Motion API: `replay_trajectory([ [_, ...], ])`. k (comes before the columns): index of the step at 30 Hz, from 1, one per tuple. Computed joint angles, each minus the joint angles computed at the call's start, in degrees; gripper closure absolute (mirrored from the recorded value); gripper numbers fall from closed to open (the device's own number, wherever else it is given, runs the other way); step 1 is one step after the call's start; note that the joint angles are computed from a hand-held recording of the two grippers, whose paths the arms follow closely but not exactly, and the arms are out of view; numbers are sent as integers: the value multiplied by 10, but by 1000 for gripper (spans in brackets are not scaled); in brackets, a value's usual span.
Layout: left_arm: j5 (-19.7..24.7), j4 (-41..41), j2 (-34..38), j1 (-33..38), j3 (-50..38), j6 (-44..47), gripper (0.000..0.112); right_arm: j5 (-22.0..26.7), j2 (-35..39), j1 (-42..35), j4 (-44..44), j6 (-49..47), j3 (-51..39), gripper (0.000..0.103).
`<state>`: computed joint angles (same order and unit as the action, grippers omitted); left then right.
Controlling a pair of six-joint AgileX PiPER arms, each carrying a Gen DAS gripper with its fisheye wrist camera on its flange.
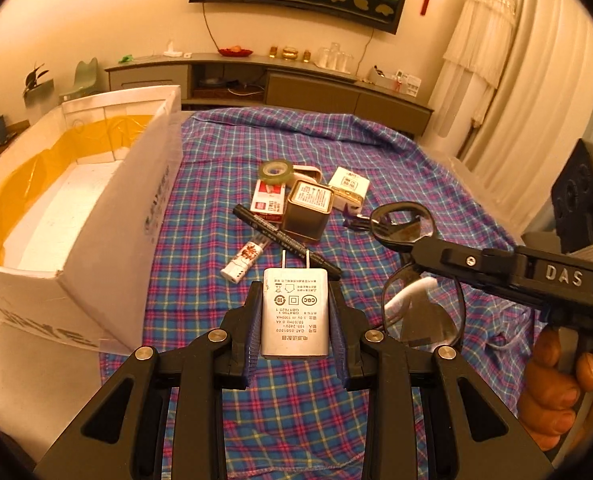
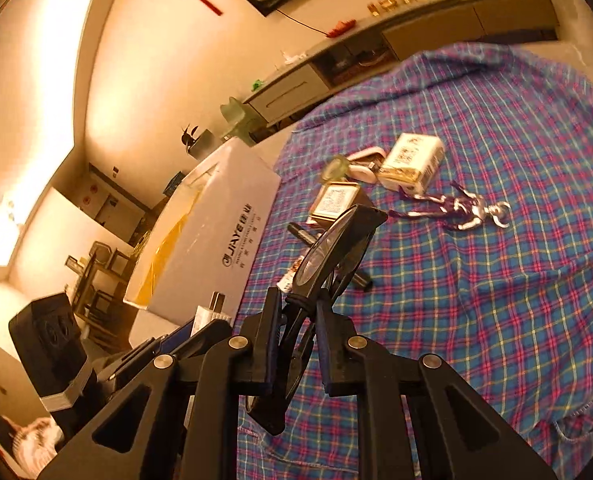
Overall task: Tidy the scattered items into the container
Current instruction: 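Carry the charger in the left tool and the glasses in the right tool over the white box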
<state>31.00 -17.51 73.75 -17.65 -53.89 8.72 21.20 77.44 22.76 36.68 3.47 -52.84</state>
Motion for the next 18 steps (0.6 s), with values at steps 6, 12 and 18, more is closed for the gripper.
replay_trajectory([
  [6, 27, -40, -7, 48, -10, 41, 82, -6, -2, 71, -169, 170, -26, 86],
  [12, 52, -76, -11, 99, -16, 84, 82, -2, 11, 121, -275, 287, -58, 86],
  [18, 78, -123, -7, 149, -24, 138, 82, 10, 36, 147, -318, 336, -94, 86],
])
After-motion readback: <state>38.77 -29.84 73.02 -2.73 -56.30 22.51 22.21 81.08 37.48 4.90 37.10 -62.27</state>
